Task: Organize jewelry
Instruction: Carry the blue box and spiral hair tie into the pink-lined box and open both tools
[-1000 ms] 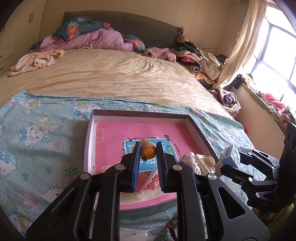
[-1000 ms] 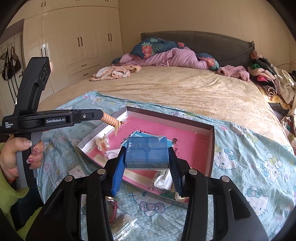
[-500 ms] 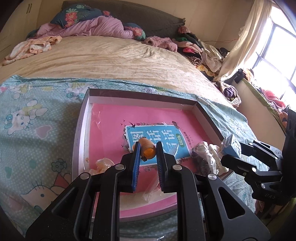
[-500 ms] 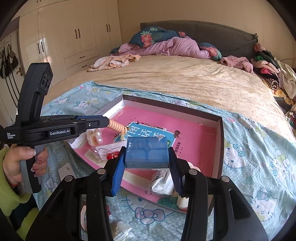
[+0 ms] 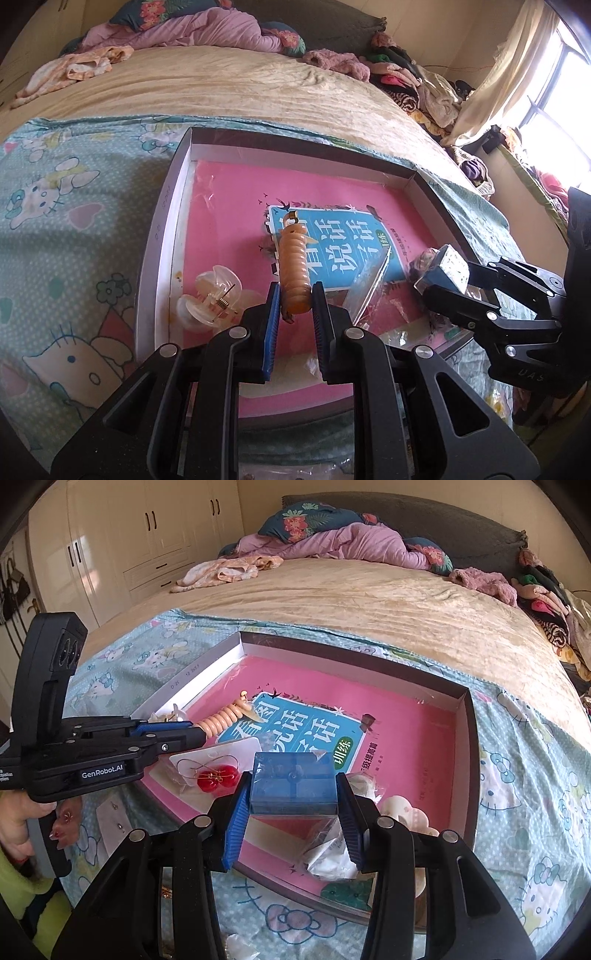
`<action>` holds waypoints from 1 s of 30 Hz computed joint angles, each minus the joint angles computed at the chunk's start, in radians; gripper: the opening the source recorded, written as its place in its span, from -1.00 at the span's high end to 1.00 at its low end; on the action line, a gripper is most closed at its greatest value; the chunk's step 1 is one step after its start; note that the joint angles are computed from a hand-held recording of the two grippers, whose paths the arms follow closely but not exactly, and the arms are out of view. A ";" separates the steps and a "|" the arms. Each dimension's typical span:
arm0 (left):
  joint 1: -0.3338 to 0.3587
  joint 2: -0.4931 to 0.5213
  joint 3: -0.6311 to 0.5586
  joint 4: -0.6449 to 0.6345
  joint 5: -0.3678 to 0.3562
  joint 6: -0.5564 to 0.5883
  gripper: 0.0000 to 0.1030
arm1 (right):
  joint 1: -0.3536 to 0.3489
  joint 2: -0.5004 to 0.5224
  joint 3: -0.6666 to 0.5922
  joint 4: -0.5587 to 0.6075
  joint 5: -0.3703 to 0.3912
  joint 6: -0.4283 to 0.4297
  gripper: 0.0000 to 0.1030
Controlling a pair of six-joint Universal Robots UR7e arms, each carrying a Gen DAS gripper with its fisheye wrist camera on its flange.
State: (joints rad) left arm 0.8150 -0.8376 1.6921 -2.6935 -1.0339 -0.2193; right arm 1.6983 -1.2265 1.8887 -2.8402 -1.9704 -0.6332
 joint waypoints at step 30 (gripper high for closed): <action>-0.016 -0.033 0.023 0.003 -0.008 0.005 0.55 | 0.014 -0.035 0.029 -0.003 -0.023 0.057 -0.49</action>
